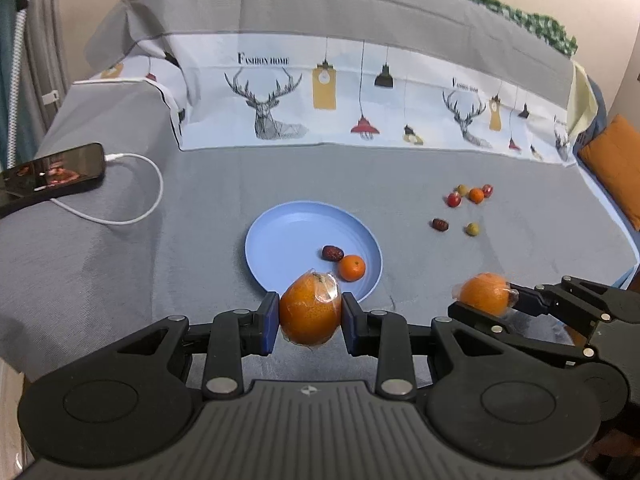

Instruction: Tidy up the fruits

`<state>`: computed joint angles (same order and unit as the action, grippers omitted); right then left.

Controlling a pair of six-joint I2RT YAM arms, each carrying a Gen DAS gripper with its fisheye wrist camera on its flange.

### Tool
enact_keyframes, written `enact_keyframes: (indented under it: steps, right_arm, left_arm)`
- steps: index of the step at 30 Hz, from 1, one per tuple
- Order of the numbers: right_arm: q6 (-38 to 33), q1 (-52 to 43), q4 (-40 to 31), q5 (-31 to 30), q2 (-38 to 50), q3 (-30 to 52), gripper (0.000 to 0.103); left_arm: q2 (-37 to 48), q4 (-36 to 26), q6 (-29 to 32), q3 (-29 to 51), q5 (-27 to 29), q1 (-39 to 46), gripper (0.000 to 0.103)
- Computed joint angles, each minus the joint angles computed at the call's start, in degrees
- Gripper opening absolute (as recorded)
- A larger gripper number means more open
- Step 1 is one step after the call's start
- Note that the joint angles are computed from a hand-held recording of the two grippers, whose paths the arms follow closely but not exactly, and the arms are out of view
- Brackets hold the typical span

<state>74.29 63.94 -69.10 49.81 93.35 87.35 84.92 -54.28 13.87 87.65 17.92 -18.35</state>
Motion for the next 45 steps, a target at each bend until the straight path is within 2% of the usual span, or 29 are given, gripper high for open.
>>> enact_keyframes:
  steps: [6,16,22,28,30,31,32,33,34,35,38,42,45]
  right_arm:
    - [-8.04,-6.68,10.75,-5.75,-0.85,-5.39,0.040]
    - [-21.54,-19.63,27.86,-15.11,1.56,-12.00,0.040]
    - [-26.88,-24.48,35.16,-19.56,5.69,-12.98,0.040]
    - [-30.87,-27.94,38.67,-23.52,10.72,-11.67,0.040]
    - [-32.48,-29.17,39.44,-24.93,12.06,-10.68,0.041]
    - [-32.81,-29.61,39.68,-24.66,12.58,-10.05,0.046]
    - [-33.14,-29.81,40.06,-23.86,12.57,-9.91,0.061]
    - [-33.47,-29.97,39.98,-23.08,12.31,-9.65,0.069]
    - [-33.30,-29.98,39.51,-22.27,11.42,-9.69,0.081]
    - [-32.71,-29.81,38.94,-21.64,10.21,-10.11,0.083]
    - [-29.31,-27.69,34.88,-21.83,5.31,-12.11,0.089]
    - [-20.72,-21.34,26.48,-22.36,0.29,-13.31,0.092]
    - [-13.11,-14.34,20.46,-19.68,-1.61,-12.01,0.095]
  left_arm:
    - [8.97,1.92,-1.62,5.02,-2.37,-2.51,0.036]
    - [29.04,2.93,-3.09,21.27,-6.26,-6.77,0.035]
    - [38.96,2.66,-1.75,29.21,-8.33,-7.70,0.036]
    - [47.61,0.79,-1.02,37.90,-8.53,-7.59,0.036]
    - [47.97,1.56,-0.53,38.73,-6.15,-6.95,0.051]
    - [47.26,2.33,-0.36,38.19,-4.99,-6.72,0.073]
    - [45.99,3.75,-0.58,36.88,-4.55,-6.45,0.096]
    - [43.48,6.74,-1.46,33.58,-5.03,-6.19,0.103]
    - [40.07,10.58,-2.64,28.97,-5.91,-5.91,0.103]
    - [38.07,11.54,-2.56,26.86,-6.36,-5.58,0.103]
    - [31.43,10.41,-2.66,20.53,-8.62,-4.47,0.103]
    - [20.27,8.41,-3.22,8.63,-11.48,-3.28,0.103]
    - [12.52,6.31,-2.57,0.91,-13.36,-2.85,0.103]
